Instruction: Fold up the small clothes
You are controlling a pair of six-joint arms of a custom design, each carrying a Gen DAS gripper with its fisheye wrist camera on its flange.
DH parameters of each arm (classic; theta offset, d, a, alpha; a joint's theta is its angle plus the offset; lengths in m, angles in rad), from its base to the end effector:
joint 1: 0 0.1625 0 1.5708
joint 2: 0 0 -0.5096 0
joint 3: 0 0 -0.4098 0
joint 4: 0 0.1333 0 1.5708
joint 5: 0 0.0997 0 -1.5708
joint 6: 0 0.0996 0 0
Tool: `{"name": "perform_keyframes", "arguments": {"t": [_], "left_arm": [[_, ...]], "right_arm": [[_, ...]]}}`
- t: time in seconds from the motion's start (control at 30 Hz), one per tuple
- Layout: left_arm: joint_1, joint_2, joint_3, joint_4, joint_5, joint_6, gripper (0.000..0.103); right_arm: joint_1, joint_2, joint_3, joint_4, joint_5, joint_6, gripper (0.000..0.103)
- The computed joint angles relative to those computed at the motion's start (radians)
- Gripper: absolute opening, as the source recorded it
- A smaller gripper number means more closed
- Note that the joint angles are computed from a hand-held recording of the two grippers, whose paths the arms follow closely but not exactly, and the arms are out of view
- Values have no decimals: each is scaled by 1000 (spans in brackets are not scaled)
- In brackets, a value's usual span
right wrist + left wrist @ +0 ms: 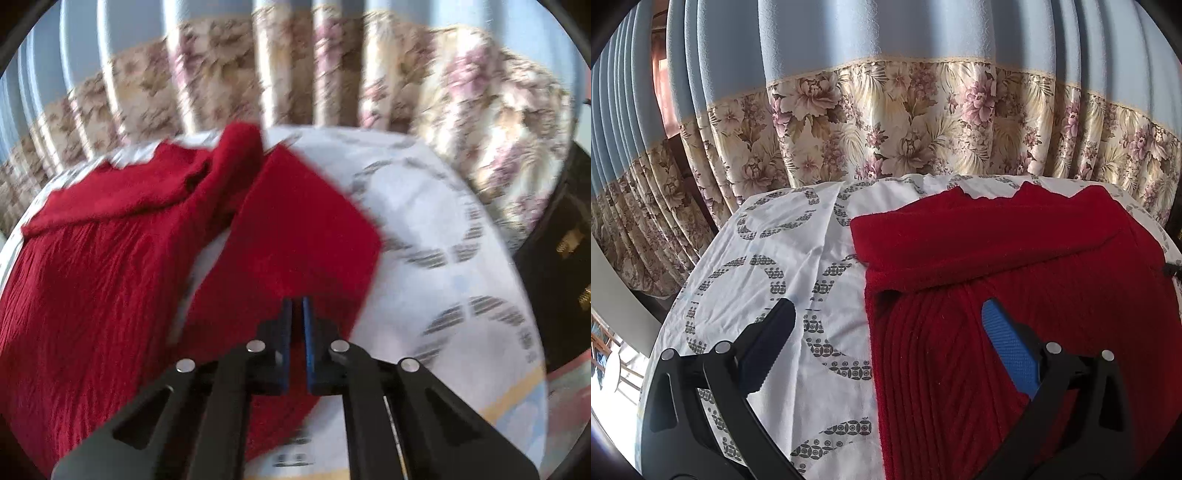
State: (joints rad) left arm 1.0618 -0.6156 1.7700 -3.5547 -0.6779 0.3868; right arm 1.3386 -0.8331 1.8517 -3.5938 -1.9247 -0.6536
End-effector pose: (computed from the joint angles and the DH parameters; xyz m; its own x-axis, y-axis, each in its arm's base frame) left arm -0.1546 -0.7098 0.1133 -0.6423 0.0409 -0.7653 0.6169 0.6200 -0.4847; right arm -0.0627 -0.6943 0.2247 -0.7464 0.0798 0.6607 -0.4161 0.7189 -0.5569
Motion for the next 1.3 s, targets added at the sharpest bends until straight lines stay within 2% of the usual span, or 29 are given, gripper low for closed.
{"name": "perform_keyframes", "arguments": {"t": [0.1,0.27,0.37,0.43,0.5,0.7,0.77,0.8,0.83,0.87,1.0,1.2,1.3], "left_arm": [[0,3,-1,5,0,-1,100],[1,8,-5,15,-8,-9,100],[2,10,-5,18,-9,-11,100],[4,11,-6,20,-9,-14,100],[5,11,-5,23,-10,-17,100],[4,13,-9,27,-21,-21,100],[2,15,-7,27,-27,-19,100],[2,15,-7,28,-30,-18,100],[1,16,-5,26,-32,-17,100],[1,15,-1,26,-36,-18,100],[2,7,21,13,-44,-27,100],[2,-9,58,5,-60,-49,100],[2,-6,60,13,-66,-53,100]], "right_arm": [[-13,-30,-5,-20,2,37,5],[-26,-40,-43,-155,-93,10,5],[-42,-41,-77,-257,-167,22,5],[-58,-53,-91,-261,-183,59,3],[-81,-88,-84,-152,-128,144,3],[-102,-135,-65,40,11,252,4],[-106,-144,-58,77,40,272,10],[-102,-141,-52,59,28,264,31],[-100,-139,-45,32,18,248,61],[-103,-140,-30,1,29,238,67],[-106,-142,5,-53,-9,173,66],[-118,-126,59,-53,-68,66,66],[-121,-103,45,-36,-110,57,65]]}}
